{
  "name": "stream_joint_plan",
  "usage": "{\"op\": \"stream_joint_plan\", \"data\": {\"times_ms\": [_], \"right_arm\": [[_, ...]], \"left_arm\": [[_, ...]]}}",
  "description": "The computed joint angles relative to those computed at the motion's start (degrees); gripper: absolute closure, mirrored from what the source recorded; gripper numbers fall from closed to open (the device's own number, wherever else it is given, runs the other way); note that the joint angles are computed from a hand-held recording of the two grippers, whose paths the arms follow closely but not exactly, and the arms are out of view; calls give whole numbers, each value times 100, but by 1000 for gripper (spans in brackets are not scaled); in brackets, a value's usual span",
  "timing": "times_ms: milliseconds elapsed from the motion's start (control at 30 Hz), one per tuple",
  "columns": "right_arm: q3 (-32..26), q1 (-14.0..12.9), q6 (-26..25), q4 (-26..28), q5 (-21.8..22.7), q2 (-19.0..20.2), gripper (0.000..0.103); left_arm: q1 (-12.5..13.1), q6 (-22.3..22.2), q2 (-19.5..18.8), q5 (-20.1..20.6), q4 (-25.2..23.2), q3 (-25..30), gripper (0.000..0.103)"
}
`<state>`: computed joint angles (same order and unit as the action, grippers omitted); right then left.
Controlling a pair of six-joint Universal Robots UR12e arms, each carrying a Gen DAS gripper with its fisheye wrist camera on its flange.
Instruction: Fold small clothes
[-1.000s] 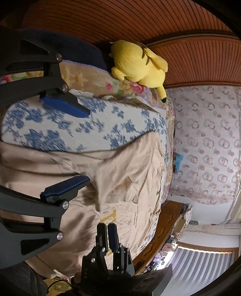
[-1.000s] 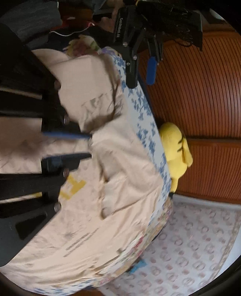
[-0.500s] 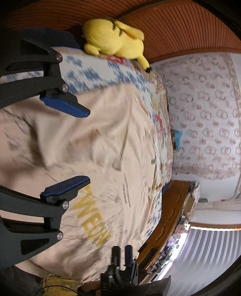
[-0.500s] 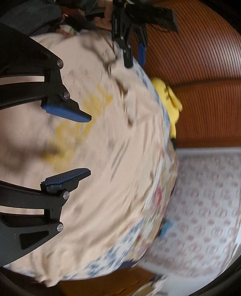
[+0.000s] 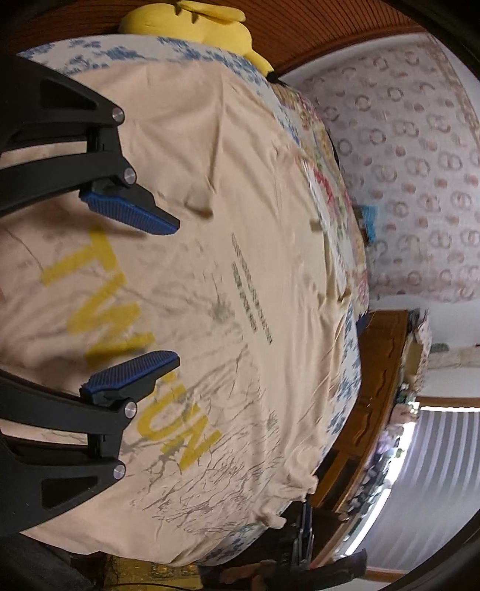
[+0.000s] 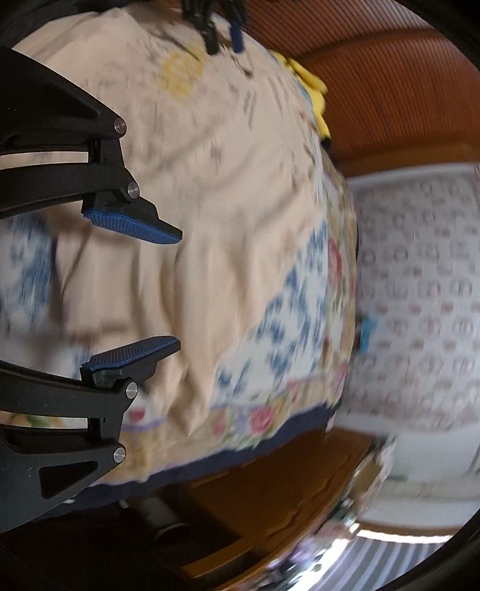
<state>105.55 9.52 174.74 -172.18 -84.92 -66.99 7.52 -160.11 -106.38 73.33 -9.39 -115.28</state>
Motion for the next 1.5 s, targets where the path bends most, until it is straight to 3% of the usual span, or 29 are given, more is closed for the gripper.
{"op": "stream_joint_plan", "data": {"times_ms": [267,567,800,1000,1067,1167,1500], "right_arm": [[78,-315,445,185,281,13,50],[69,-334,371,226,506,26,50],[-8,-278,314,254,402,84,51],[-45,-193,196,206,108,129,67],[-40,-188,153,184,98,135,83],[-43,-206,88,181,272,142,98],[-165,-78,149,-532,679,79,101]], "left_arm": [[-241,159,-149,142,-268,227,38],[-185,66,-209,-111,-325,268,37],[-251,420,-221,-198,-598,330,9],[-267,453,-223,-158,-612,344,6],[-269,443,-223,-150,-616,348,6],[-287,396,-226,-112,-585,339,5],[-285,378,-216,-118,-584,316,4]]}}
